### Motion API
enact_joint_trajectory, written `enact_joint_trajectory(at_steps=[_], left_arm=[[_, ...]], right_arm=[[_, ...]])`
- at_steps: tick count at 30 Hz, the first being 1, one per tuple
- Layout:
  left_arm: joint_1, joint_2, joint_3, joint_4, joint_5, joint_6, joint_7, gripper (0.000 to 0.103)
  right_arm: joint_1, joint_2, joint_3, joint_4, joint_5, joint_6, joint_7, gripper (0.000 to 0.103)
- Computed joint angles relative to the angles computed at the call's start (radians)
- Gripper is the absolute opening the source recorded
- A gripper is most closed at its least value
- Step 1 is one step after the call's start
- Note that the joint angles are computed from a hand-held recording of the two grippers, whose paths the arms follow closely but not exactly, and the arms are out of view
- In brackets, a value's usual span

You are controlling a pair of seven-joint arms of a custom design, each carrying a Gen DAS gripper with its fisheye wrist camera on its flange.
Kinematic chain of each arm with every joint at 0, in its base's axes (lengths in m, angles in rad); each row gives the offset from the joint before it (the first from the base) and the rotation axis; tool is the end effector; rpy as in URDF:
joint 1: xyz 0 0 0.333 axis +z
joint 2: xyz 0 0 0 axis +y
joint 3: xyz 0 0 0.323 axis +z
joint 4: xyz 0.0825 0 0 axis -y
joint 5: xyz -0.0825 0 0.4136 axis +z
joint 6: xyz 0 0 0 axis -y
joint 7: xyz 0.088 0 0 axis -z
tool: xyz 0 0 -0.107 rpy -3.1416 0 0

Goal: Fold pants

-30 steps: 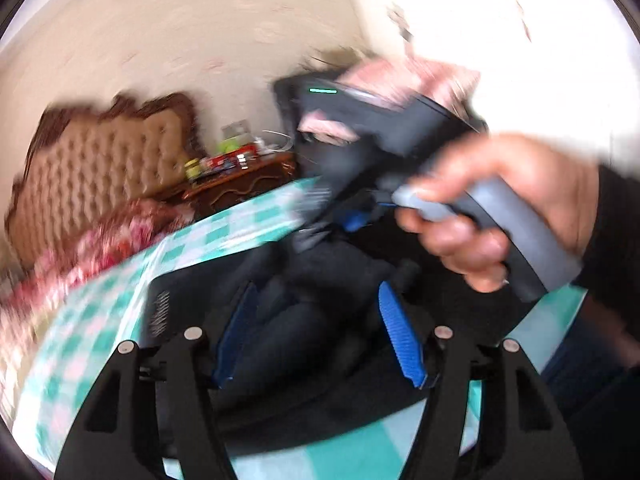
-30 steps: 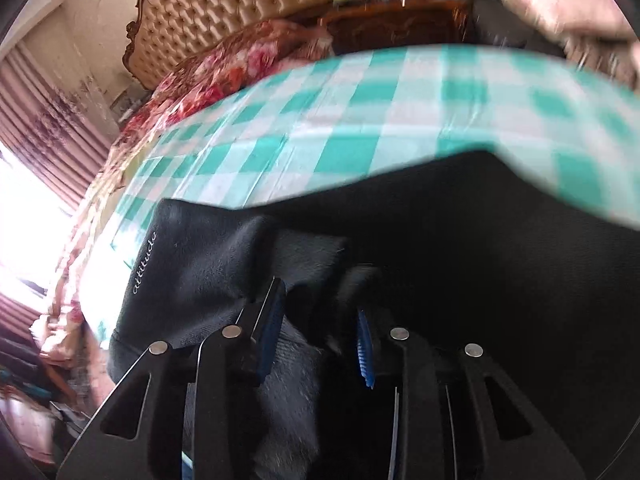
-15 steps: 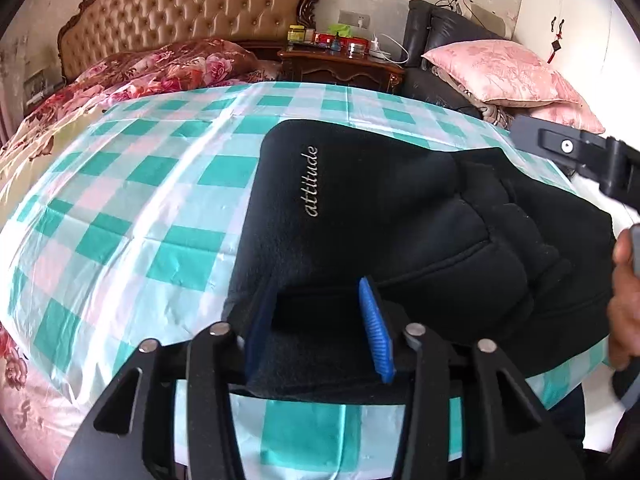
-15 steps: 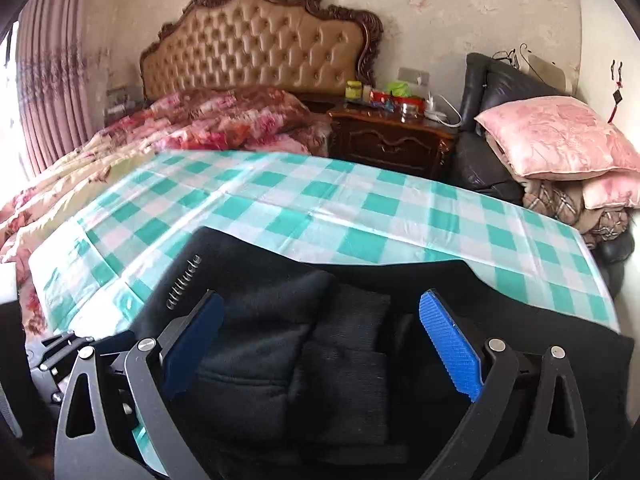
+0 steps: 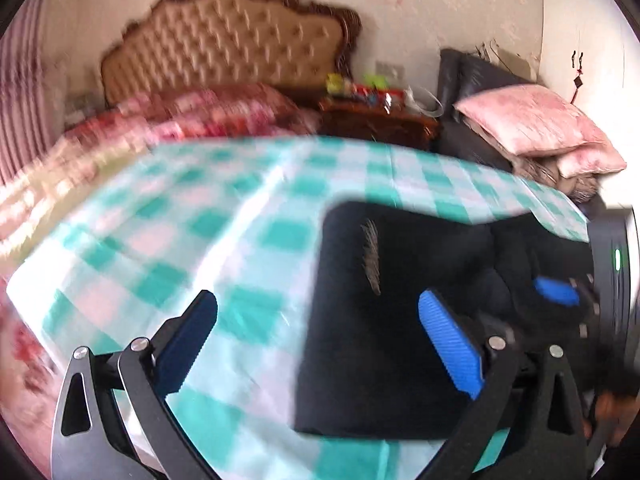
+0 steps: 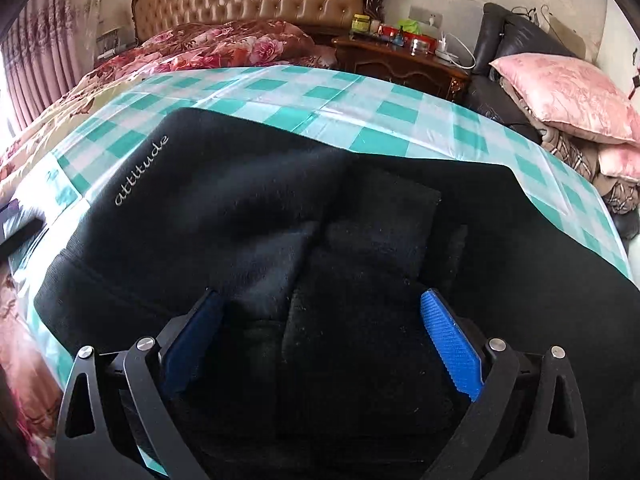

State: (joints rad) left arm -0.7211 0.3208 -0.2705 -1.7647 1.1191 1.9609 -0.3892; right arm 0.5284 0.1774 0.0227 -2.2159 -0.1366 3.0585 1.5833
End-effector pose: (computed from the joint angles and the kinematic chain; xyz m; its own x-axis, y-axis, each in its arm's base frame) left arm 0.4290 -0.5216 0.3989 0.4285 -0.9029 0.0330 -0.5359 -0.2834 -0.7953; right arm 0.5183 0.3308 0.3591 0.5962 -0.7987 0.0810 -0.6024 -0.5118 -0.6125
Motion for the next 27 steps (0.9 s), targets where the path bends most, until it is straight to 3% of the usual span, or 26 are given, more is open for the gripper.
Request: enact_joint_trajectory(at_steps=[2, 3, 4, 5, 6, 8, 11, 12, 14, 17, 22, 25, 27], left_arm=[[0.012, -0.008, 0.005, 0.027, -0.001, -0.011, 0.079, 0.101], [0.023, -0.010, 0.008, 0.033, 0.001, 0.010, 0.105, 0.091], [0.049, -0.009, 0.014, 0.039, -0.006, 0.068, 0.143, 0.071], [0.071, -0.009, 0.018, 0.034, -0.022, 0.120, 0.159, 0.061], [0.109, -0.006, 0.023, 0.026, -0.059, 0.214, 0.174, 0.046], [0.153, 0.019, 0.032, 0.029, -0.127, 0.311, 0.220, 0.034], [0.197, 0.087, 0.038, 0.063, -0.257, 0.380, 0.364, 0.033], [0.205, 0.103, 0.043, 0.070, -0.301, 0.385, 0.389, 0.038], [0.208, 0.104, 0.063, 0.045, -0.340, 0.430, 0.372, 0.046], [0.196, 0.094, 0.080, 0.029, -0.349, 0.448, 0.372, 0.046], [0.157, 0.083, 0.100, 0.080, -0.272, 0.366, 0.377, 0.043], [0.192, 0.111, 0.092, 0.111, -0.317, 0.411, 0.430, 0.034], [0.207, 0.147, 0.087, 0.144, -0.371, 0.398, 0.491, 0.035]], right_arm=[[0.003, 0.001, -0.003, 0.003, -0.004, -0.008, 0.006, 0.096], [-0.012, 0.003, 0.014, 0.004, 0.019, -0.012, -0.011, 0.097], [-0.030, 0.005, 0.034, 0.007, 0.051, -0.019, -0.034, 0.097], [-0.034, 0.005, 0.039, 0.009, 0.064, -0.025, -0.043, 0.097], [-0.022, 0.004, 0.026, 0.009, 0.051, -0.027, -0.029, 0.097], [-0.003, 0.003, 0.005, 0.004, 0.024, -0.019, 0.000, 0.097], [0.005, 0.003, -0.006, -0.002, 0.004, -0.005, 0.018, 0.097], [0.005, 0.004, -0.007, -0.002, 0.001, -0.004, 0.020, 0.097], [0.005, 0.005, -0.006, -0.003, -0.001, -0.002, 0.020, 0.097], [0.005, 0.004, -0.007, -0.004, -0.002, 0.001, 0.022, 0.097], [0.011, 0.000, -0.016, -0.011, -0.014, 0.008, 0.032, 0.097], [0.008, 0.000, -0.012, -0.010, -0.012, 0.006, 0.029, 0.097], [0.010, 0.001, -0.015, -0.011, -0.017, 0.008, 0.034, 0.097]])
